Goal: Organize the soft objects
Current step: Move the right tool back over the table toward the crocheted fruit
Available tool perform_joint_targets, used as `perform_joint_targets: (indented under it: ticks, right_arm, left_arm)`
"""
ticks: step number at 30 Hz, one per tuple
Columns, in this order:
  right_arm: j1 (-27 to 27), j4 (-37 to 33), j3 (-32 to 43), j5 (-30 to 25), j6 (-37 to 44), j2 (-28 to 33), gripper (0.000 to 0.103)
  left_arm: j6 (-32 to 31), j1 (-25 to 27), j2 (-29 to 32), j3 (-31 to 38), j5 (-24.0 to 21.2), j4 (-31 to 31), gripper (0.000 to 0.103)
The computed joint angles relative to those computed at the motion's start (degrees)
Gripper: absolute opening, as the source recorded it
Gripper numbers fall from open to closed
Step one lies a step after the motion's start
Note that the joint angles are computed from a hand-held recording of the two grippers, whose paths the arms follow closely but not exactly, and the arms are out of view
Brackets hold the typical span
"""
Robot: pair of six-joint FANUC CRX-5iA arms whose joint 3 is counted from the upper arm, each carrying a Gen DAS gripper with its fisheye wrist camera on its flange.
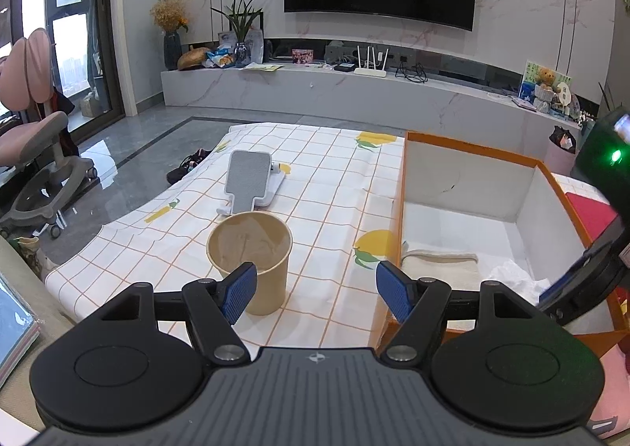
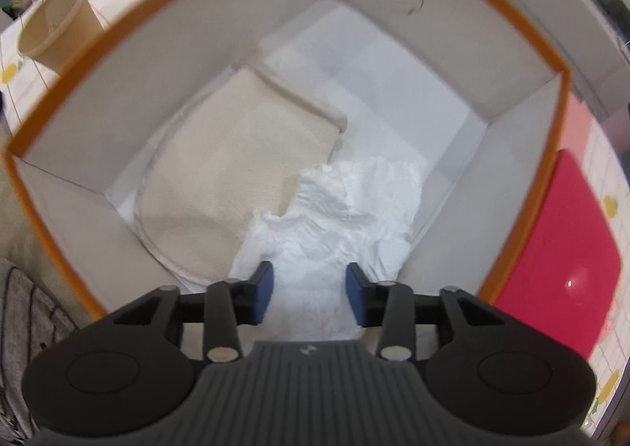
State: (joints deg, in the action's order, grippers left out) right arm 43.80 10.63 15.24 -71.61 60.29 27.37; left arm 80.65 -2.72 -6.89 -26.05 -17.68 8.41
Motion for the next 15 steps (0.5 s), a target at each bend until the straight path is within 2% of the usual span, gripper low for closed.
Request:
perform_joint_targets:
  ticks: [4, 7, 10, 12, 13, 14, 15]
  right_arm:
    - [2.04, 4.48, -4.4, 4.69, -6.36, -4.44, 0.044]
    - [3.17, 7.58, -7.12, 7.2, -10.16, -7.81, 0.051]
    - [4.68, 11.48, -10.27, 9.33, -13.64, -11.49, 0.054]
    - [5.79, 14.87, -14.05, 11.5, -17.7, -14.71, 0.056]
    - [6.58, 18.26, -16.74, 12.57, -21.74, -16.64, 0.056]
    - [7.29, 22.97, -20.16, 13.85, -27.27, -18.6, 0.059]
    - [7.97, 28.3, -23.96, 14.98, -33.83, -20.8, 0.061]
  left_arm:
    - [0.0, -0.12, -0.72, -0.33, 0.15, 0.41, 0.082]
    - [-0.7, -0.42, -1.26, -0.56, 0.24, 1.57, 0.082]
    - [-6.59, -0.7, -2.11, -2.31, 0.82, 8.78, 0.082]
    - [-15.63, -1.73, -3.14, -5.21, 2.95, 18.12, 0.082]
    - [-20.43, -2.75, -3.77, -6.8, 4.41, 22.76, 0.082]
    - [-22.24, -3.67, -4.3, -7.55, 5.36, 24.6, 0.082]
    - [-21.04, -4.36, -4.76, -7.4, 5.43, 23.52, 0.082]
